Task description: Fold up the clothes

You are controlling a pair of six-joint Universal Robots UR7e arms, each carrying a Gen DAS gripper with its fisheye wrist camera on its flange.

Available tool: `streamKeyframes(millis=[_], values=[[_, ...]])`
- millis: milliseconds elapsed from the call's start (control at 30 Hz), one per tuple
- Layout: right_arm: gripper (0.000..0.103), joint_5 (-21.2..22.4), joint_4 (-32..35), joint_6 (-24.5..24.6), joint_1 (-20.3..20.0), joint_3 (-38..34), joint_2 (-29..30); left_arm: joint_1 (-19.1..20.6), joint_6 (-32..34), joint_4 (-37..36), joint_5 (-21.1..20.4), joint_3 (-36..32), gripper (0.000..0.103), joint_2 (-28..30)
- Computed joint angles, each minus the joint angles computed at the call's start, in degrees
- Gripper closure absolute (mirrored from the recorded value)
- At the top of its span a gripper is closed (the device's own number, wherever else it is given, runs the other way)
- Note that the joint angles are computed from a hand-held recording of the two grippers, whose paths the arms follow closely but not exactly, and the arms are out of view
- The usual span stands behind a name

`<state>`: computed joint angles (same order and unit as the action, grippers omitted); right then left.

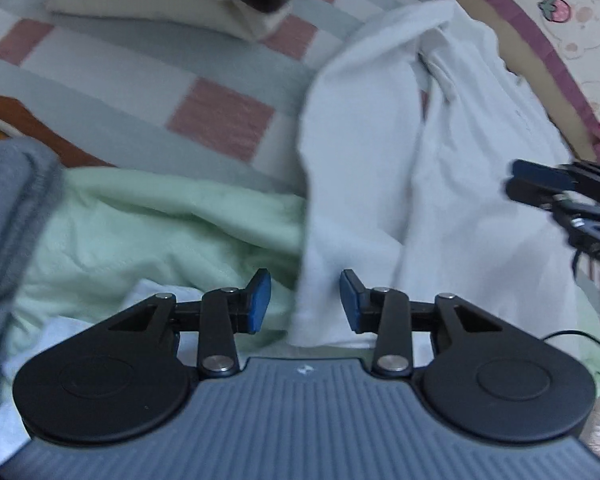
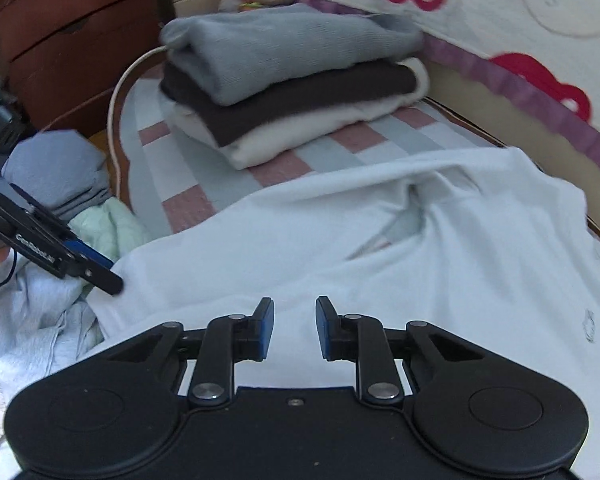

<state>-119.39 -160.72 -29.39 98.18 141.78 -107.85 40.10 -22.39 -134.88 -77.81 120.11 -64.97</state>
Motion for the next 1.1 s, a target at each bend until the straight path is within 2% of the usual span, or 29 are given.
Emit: streamKeyframes(millis=[100,167,200,233,267,333,400,500,567,633,733,800,867,933,1100], values=[[0.076,-0.1,0.1,1.1,0.1,0.3,2.3,0.4,1.6,-1.8,-2.0,0.9,0.066,0.6],[0.076,-0.6,0.5,1.6,-0.2,0.6,2.8,0.5,2.9,-1.2,-1.8,1.0,0.066,0.9],[0.075,-0.9,0.4,1.6,-0.4,0.6,2.9,0.6,3.5,-1.1,-1.8,1.2,0.071,1.0],[0.073,-1.2,0.5,1.5,-0.5,0.7,3.0,0.5,4.2,-1.9,-2.3,1.4,0.093,0.8],[0.072,-1.7,0.3,1.4,-0.5,0.7,3.2,0.3,5.2,-2.8,-2.6,1.8,0.100,0.6],[0.070,-2.7,-0.2,1.5,-0.5,0.8,3.6,-1.4,8.4,-5.5,-1.7,2.9,0.100,-0.4],[0.070,-3.1,-0.3,1.7,-0.5,0.8,3.6,-4.0,12.2,-8.5,2.2,4.2,0.100,-1.1],[0.070,-2.6,0.3,0.8,0.3,0.6,3.6,-9.2,20.1,-14.6,12.1,7.2,0.100,-1.1],[0.070,-2.9,0.6,-0.7,1.4,0.6,4.0,-10.6,22.9,-17.8,15.2,8.2,0.100,-0.8],[0.070,-4.3,0.3,-1.5,2.6,0.5,5.2,-12.1,26.1,-21.8,20.3,9.3,0.100,-0.5],[0.065,-7.0,-1.6,-1.3,2.3,0.9,6.8,-14.6,35.1,-34.2,29.8,11.8,0.100,0.9],[0.065,-9.0,-2.0,0.2,0.7,1.0,6.7,-14.2,36.3,-37.5,31.3,10.5,0.100,0.7],[0.065,-11.2,0.9,3.8,-0.8,-0.4,5.7,-13.2,37.1,-37.0,31.8,7.3,0.100,0.3],[0.065,-13.3,2.3,5.9,-1.7,-2.1,5.3,-12.4,42.0,-38.7,31.9,3.1,0.100,1.6],[0.061,-11.7,-3.2,4.8,-6.7,-4.6,5.3,-10.4,54.7,-44.5,28.1,-10.4,0.100,9.0]])
